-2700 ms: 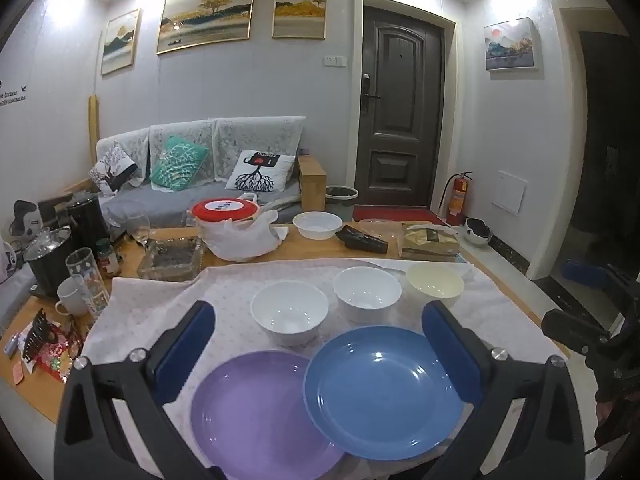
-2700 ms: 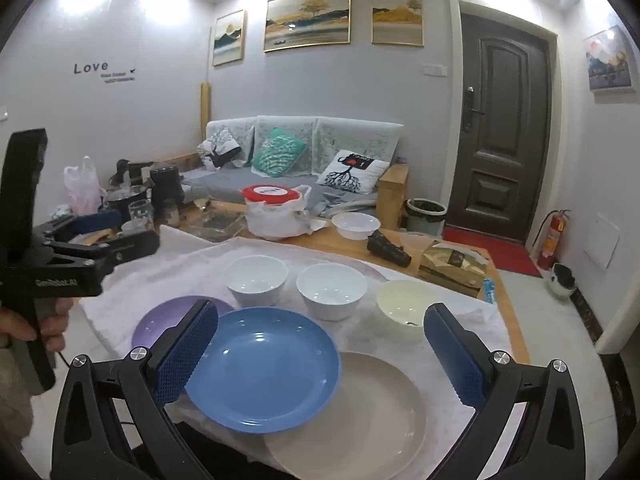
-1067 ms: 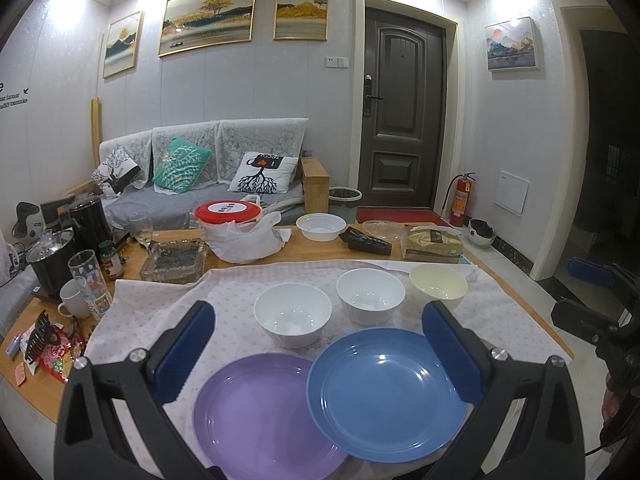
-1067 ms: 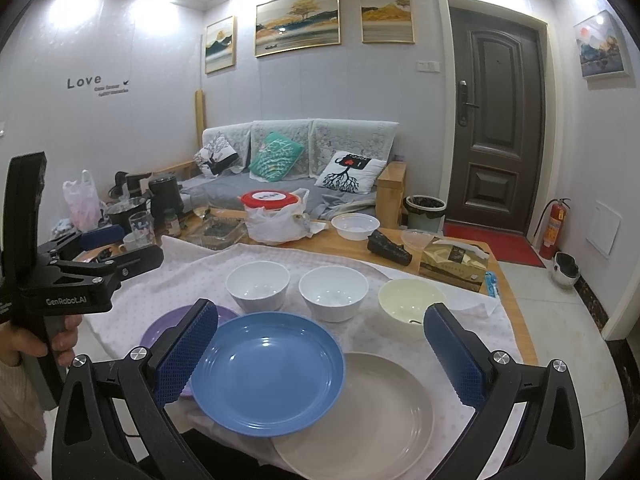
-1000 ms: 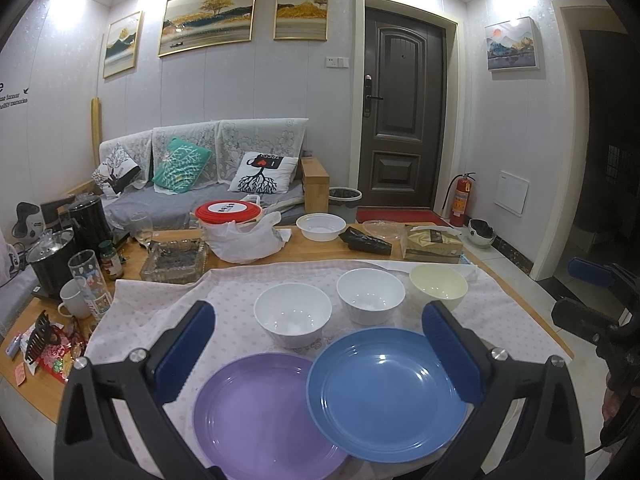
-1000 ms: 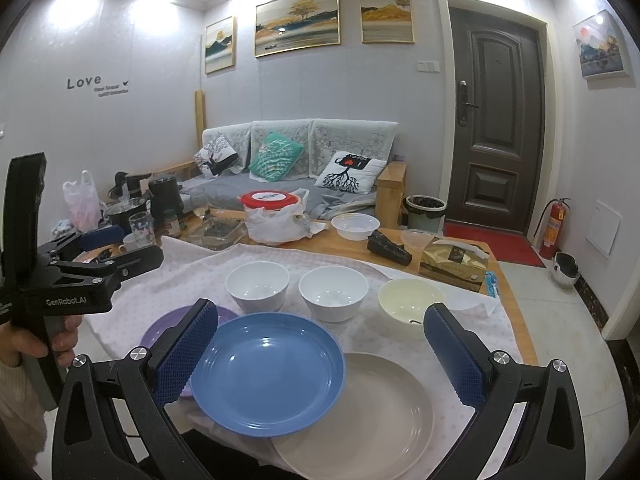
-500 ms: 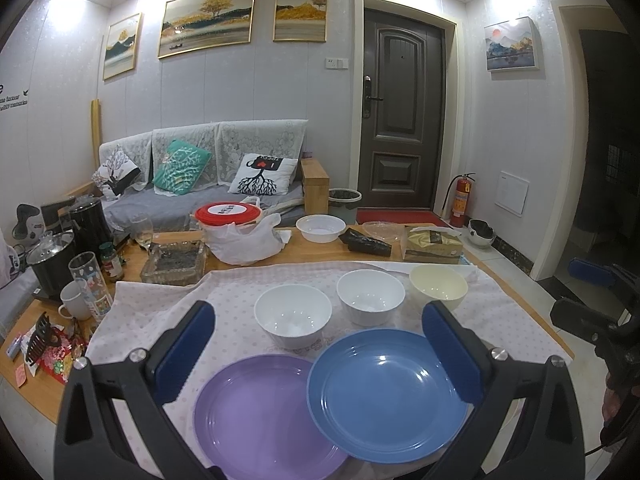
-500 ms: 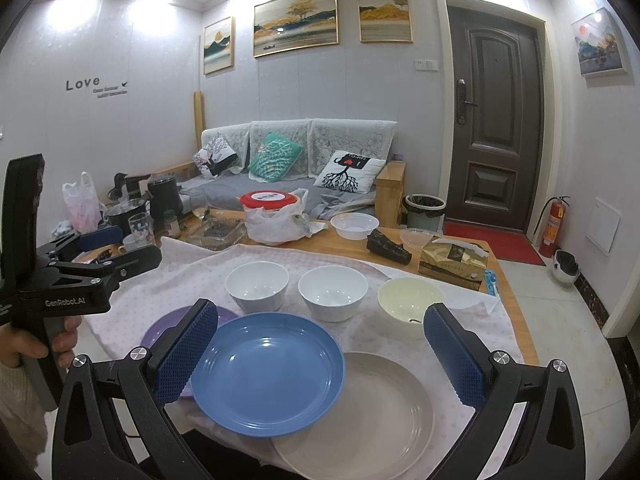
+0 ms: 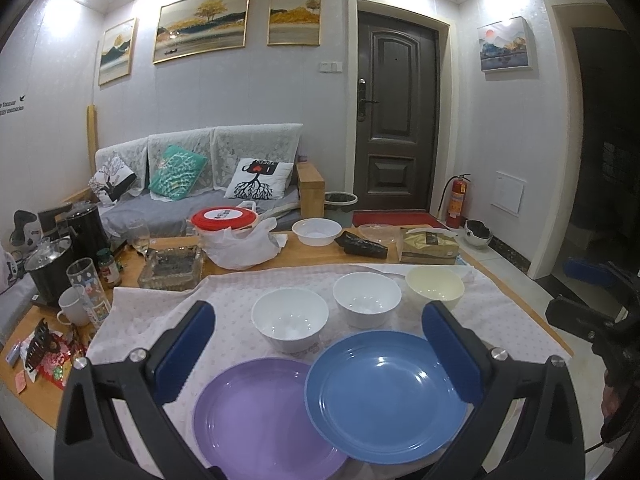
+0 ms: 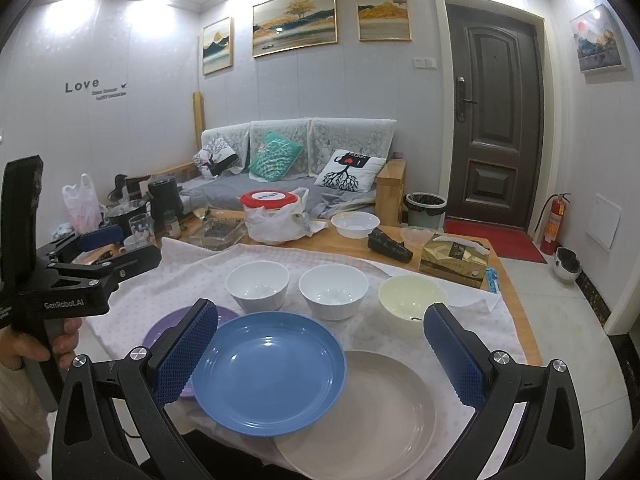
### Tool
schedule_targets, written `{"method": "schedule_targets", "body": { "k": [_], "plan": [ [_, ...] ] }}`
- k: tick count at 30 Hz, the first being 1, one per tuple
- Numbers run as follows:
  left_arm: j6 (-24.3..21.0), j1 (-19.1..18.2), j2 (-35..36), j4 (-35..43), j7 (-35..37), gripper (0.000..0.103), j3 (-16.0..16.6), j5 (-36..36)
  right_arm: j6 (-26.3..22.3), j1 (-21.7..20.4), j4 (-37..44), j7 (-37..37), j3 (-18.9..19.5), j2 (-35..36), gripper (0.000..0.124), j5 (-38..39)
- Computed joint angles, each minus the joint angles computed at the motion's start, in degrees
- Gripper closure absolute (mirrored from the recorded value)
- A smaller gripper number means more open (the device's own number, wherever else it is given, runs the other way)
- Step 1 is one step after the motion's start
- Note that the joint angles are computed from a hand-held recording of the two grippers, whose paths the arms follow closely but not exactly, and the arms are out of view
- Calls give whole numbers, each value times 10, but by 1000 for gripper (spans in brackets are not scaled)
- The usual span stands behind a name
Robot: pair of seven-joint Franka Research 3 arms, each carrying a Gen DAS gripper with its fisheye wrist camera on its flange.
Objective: Organize plates and bowls
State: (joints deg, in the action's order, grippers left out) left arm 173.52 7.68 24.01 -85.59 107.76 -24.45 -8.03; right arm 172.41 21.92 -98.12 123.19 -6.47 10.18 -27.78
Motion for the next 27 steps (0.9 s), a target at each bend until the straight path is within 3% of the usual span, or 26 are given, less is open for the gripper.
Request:
{"method": "schedule_targets", "body": {
  "k": [4, 6, 8, 11, 13, 15, 18, 24, 27],
  "plan": [
    [19, 2, -3, -9, 3, 1, -3, 6, 5, -4, -6, -13, 6, -4, 22, 12],
    [22, 22, -2, -12, 17, 1, -27, -1, 2, -2, -7, -13, 6, -4, 22, 13],
    [12, 55, 8, -7, 52, 1, -72, -18, -7, -1, -4, -13, 9, 0, 22, 20],
    [-31, 64, 26, 17, 75, 1, -87, -43, -20, -10, -1, -39, 23, 11, 23, 57],
    [-84, 51, 45, 50, 62, 9, -70, -61, -33, -16, 2, -61, 32, 20, 27, 90],
    [-153, 36, 70, 93, 44, 34, -50, -76, -49, -27, 4, -91, 46, 28, 38, 136],
    [-235, -2, 110, 156, 6, 51, -1, -74, -76, -37, 11, -125, 60, 47, 50, 204],
    [-313, -43, 168, 230, -29, 76, 52, -73, -121, -52, 34, -182, 72, 92, 69, 291],
    [-329, -48, 178, 239, -31, 81, 58, -74, -135, -52, 43, -199, 73, 107, 76, 317]
  ]
}}
